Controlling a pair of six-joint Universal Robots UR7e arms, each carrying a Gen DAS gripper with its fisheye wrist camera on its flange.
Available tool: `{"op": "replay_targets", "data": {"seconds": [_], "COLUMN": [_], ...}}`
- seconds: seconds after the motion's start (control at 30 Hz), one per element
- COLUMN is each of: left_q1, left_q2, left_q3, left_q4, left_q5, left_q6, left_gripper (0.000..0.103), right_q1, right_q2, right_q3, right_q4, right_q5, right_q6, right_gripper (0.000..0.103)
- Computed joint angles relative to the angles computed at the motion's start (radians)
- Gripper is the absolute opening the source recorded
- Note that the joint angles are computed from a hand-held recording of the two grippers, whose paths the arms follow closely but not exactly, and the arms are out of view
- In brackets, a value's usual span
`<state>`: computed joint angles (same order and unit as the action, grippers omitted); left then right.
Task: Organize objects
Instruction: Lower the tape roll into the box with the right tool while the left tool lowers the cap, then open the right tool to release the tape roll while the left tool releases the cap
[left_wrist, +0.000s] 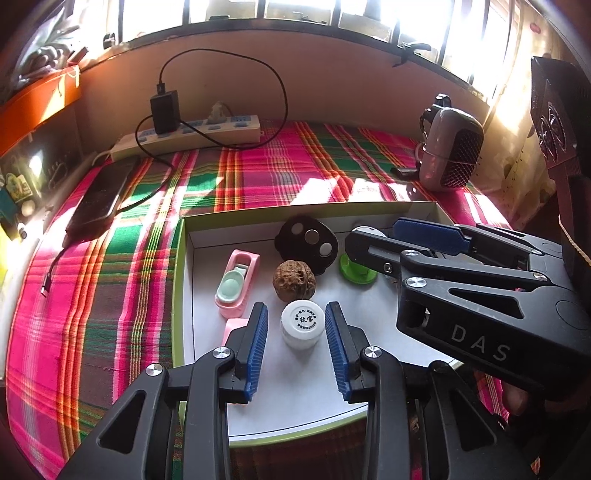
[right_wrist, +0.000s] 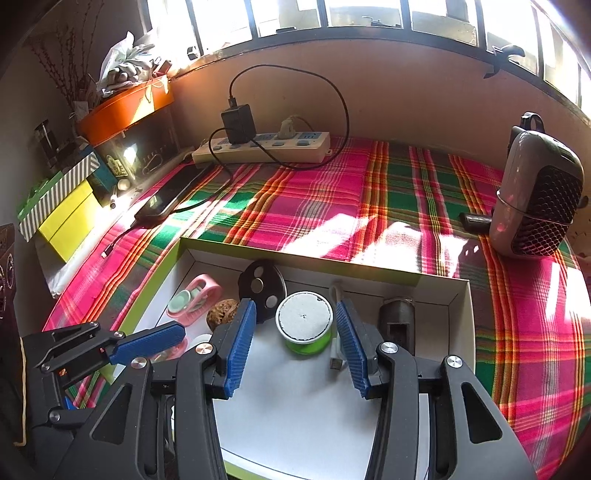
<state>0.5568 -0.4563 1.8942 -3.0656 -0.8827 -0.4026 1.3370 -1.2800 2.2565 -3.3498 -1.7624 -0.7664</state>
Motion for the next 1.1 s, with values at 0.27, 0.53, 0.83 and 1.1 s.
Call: {"op": "replay_targets", "data": {"seconds": [0.27, 0.53, 0.83, 1.1], "left_q1": [-0.014, -0.038, -0.069, -0.093], "left_q2": [-0.022, -0.041, -0.068, -0.086], "left_q3": [0.035, 0.076, 0.128, 0.169], "left_q4": [-0.026, -0.046, -0.064, -0.077], "left_q5": [0.006, 0.025, 0.044, 0.051], "left_q6": [-0.010, -0.028, -0.052, -0.073], "left_gripper": [0.030, 0.030, 0.030, 0.030], "right_q1": [-0.004, -0.008, -0.017, -0.022], "right_q2": [-0.028, -0.064, -0.103, -0.124], "right_q3": [0.038, 0.087, 0.149, 0.208], "right_q4": [-0.032, -0.071, -0.112, -0.170], "right_q5": [0.000, 0.004, 0.021, 0.028], "right_q6": [0.010, 0.022, 0.015, -0.010], "right_gripper": [0.047, 0.047, 0.047, 0.047]}}
